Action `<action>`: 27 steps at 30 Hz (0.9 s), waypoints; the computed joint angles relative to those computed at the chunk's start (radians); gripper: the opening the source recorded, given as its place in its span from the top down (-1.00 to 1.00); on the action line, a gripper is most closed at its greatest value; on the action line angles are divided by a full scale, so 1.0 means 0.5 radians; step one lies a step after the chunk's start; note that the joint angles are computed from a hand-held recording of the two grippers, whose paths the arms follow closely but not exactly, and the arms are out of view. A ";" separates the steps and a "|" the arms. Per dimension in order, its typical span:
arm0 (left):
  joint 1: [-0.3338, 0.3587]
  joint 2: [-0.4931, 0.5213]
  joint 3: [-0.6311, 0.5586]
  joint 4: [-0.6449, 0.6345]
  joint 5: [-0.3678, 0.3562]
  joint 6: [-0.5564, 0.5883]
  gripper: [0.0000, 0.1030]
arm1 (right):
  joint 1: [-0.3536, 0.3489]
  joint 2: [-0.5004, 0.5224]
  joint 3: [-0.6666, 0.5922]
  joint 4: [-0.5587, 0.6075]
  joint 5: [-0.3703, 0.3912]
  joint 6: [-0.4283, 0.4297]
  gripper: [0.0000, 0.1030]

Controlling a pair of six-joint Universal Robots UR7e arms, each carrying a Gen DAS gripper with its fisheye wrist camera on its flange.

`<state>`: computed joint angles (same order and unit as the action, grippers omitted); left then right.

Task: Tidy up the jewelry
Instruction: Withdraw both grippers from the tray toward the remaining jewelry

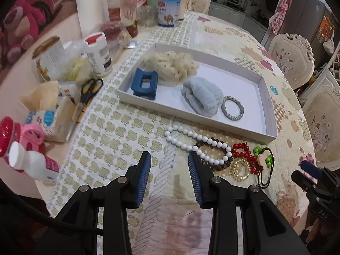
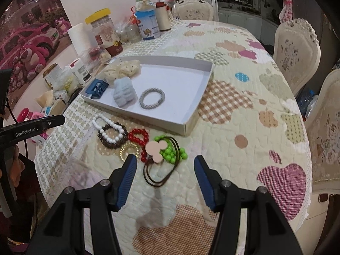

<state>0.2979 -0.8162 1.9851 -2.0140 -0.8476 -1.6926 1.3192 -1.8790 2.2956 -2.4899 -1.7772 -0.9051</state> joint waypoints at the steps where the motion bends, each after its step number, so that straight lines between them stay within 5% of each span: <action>1: 0.011 0.002 0.008 -0.032 -0.010 0.015 0.49 | -0.014 0.010 0.001 -0.001 -0.005 -0.003 -0.14; 13: 0.116 -0.001 0.105 -0.363 -0.090 0.158 0.48 | -0.063 0.114 -0.001 0.018 0.031 -0.029 -0.10; 27: 0.207 -0.031 0.165 -0.472 -0.128 0.209 0.45 | 0.017 0.416 -0.036 -0.098 -0.019 0.034 -0.09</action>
